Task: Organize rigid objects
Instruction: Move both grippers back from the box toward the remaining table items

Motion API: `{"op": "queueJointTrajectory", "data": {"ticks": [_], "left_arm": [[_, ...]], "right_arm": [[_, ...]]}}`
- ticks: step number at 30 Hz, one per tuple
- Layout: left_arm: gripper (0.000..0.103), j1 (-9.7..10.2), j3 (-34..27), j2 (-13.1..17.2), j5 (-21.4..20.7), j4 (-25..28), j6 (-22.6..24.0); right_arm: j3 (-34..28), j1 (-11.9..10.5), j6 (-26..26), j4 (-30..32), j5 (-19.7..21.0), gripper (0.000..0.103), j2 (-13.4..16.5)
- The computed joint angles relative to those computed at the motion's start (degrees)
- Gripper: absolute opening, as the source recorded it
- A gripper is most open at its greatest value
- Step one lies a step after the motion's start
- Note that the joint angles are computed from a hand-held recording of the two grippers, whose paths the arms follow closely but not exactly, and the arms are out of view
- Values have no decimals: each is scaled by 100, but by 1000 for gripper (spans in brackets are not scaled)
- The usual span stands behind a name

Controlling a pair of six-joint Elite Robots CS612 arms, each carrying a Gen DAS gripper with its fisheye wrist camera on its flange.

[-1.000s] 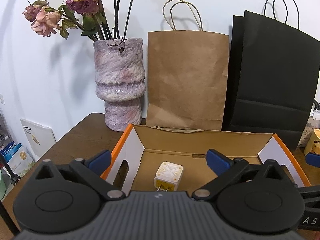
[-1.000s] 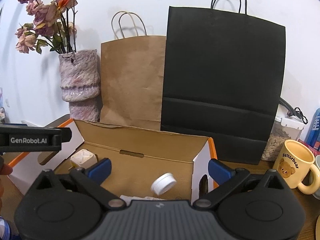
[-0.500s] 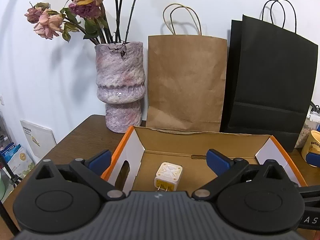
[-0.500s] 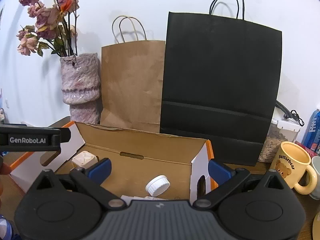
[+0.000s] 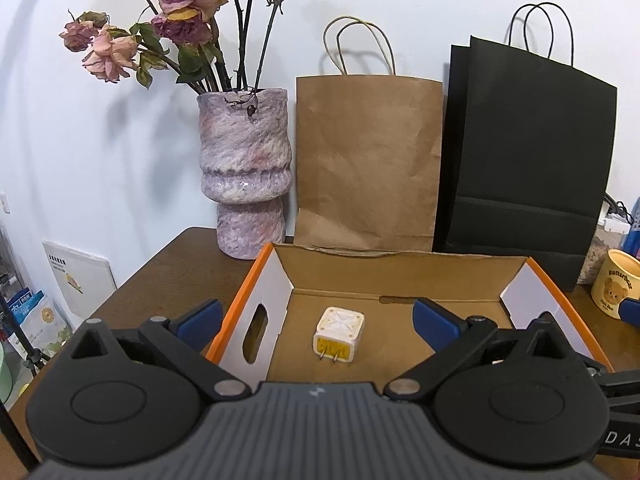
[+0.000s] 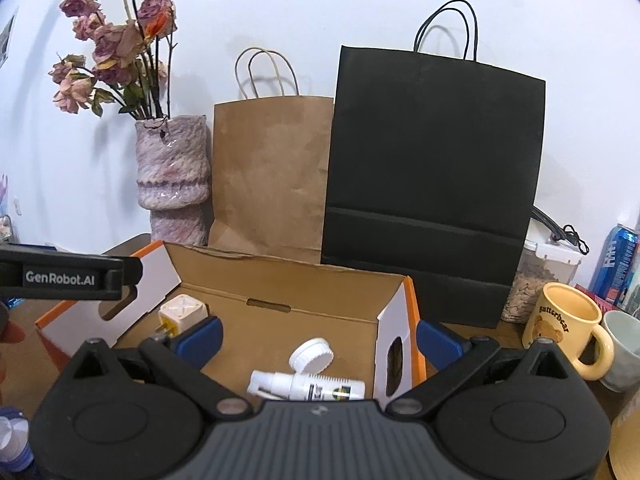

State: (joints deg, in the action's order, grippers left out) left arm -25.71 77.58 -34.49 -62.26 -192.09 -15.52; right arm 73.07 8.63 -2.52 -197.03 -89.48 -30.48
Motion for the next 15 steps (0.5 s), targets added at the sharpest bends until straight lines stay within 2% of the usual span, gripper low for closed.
{"op": "queueJointTrajectory", "data": {"ticks": [15], "left_arm": [[103, -111, 830, -399, -13, -394, -49]], "right_arm": [[905, 28, 99, -439, -145, 103, -411]]}}
